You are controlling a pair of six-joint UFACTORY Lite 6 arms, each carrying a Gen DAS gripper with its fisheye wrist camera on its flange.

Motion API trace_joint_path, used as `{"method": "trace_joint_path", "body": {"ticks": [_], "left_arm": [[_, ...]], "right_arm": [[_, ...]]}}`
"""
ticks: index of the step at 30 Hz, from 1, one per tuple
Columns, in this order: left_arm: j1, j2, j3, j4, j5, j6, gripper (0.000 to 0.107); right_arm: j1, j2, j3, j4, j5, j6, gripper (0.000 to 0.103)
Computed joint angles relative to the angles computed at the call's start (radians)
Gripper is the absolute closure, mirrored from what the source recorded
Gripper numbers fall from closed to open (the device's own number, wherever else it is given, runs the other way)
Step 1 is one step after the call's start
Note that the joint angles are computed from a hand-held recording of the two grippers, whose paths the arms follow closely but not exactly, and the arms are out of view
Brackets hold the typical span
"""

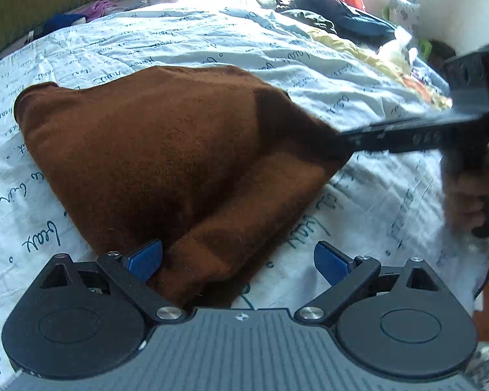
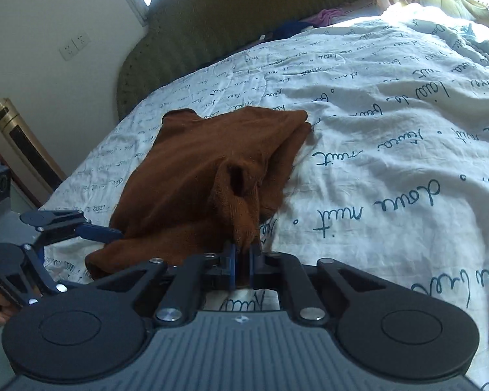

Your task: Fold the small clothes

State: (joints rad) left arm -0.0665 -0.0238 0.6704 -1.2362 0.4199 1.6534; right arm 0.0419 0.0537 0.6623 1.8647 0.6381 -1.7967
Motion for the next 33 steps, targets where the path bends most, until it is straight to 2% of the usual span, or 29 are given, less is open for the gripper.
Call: {"method": "trace_joint_path", "body": {"ticks": [3, 6, 7, 8, 10, 12, 14, 17, 19, 21, 23, 24, 25, 26, 27, 29, 31, 33], "left_arm": [[0.024, -0.006, -0.016, 0.021, 0.006, 0.029, 0.012], [0.038, -0.017, -0.029, 0.022, 0.015, 0.066, 0.012], [0.033, -0.030, -0.039, 0.033, 0.009, 0.061, 0.012], [0.035, -0.046, -0.040, 0.072, 0.015, 0.022, 0.012], [0.076, -0.076, -0.013, 0.163, 0.098, -0.078, 0.012], [0.140, -0.096, 0.025, 0.175, 0.199, -0.114, 0.009], [0.173, -0.091, 0.074, 0.155, 0.249, -0.127, 0.007], [0.159, -0.035, 0.144, 0.060, 0.213, -0.112, 0.006], [0.138, 0.060, 0.209, -0.010, 0.200, -0.111, 0.005], [0.108, 0.178, 0.283, -0.024, 0.182, -0.149, 0.005], [0.069, 0.232, 0.290, -0.058, 0.114, -0.104, 0.005], [0.048, 0.211, 0.260, -0.083, 0.076, -0.056, 0.005], [0.033, 0.169, 0.231, -0.066, 0.043, -0.049, 0.005], [0.041, 0.133, 0.216, -0.038, 0.049, -0.075, 0.005], [0.078, 0.117, 0.219, -0.026, 0.098, -0.093, 0.004], [0.167, 0.116, 0.251, -0.040, 0.171, -0.131, 0.004], [0.236, 0.170, 0.329, -0.022, 0.195, -0.231, 0.004], [0.302, 0.297, 0.463, 0.051, 0.244, -0.401, 0.004]], "right_arm": [[-0.012, -0.137, -0.081, -0.003, 0.001, 0.030, 0.098], [0.027, -0.112, -0.101, -0.009, -0.101, 0.009, 0.098], [0.024, -0.088, -0.104, -0.002, -0.090, -0.013, 0.098], [0.009, -0.079, -0.094, -0.025, -0.069, 0.007, 0.095], [0.006, -0.116, -0.056, -0.128, -0.100, 0.117, 0.087], [0.039, -0.174, -0.042, -0.092, -0.193, 0.099, 0.063], [0.073, -0.169, -0.006, 0.013, -0.236, -0.020, 0.062], [0.130, -0.101, 0.079, 0.163, -0.255, -0.182, 0.063], [0.128, -0.023, 0.132, 0.237, -0.177, -0.246, 0.063], [0.128, 0.106, 0.237, 0.165, -0.113, -0.145, 0.064], [0.159, 0.213, 0.338, 0.031, -0.216, -0.030, 0.065], [0.151, 0.254, 0.358, -0.031, -0.246, -0.017, 0.061], [0.131, 0.257, 0.352, -0.074, -0.234, 0.034, 0.057], [0.091, 0.250, 0.346, -0.129, -0.180, 0.126, 0.056], [0.025, 0.242, 0.330, -0.165, -0.085, 0.203, 0.056], [-0.060, 0.221, 0.313, -0.180, 0.007, 0.230, 0.053], [-0.121, 0.254, 0.341, -0.189, 0.084, 0.253, 0.049], [-0.160, 0.352, 0.432, -0.242, 0.169, 0.345, 0.047]]}}
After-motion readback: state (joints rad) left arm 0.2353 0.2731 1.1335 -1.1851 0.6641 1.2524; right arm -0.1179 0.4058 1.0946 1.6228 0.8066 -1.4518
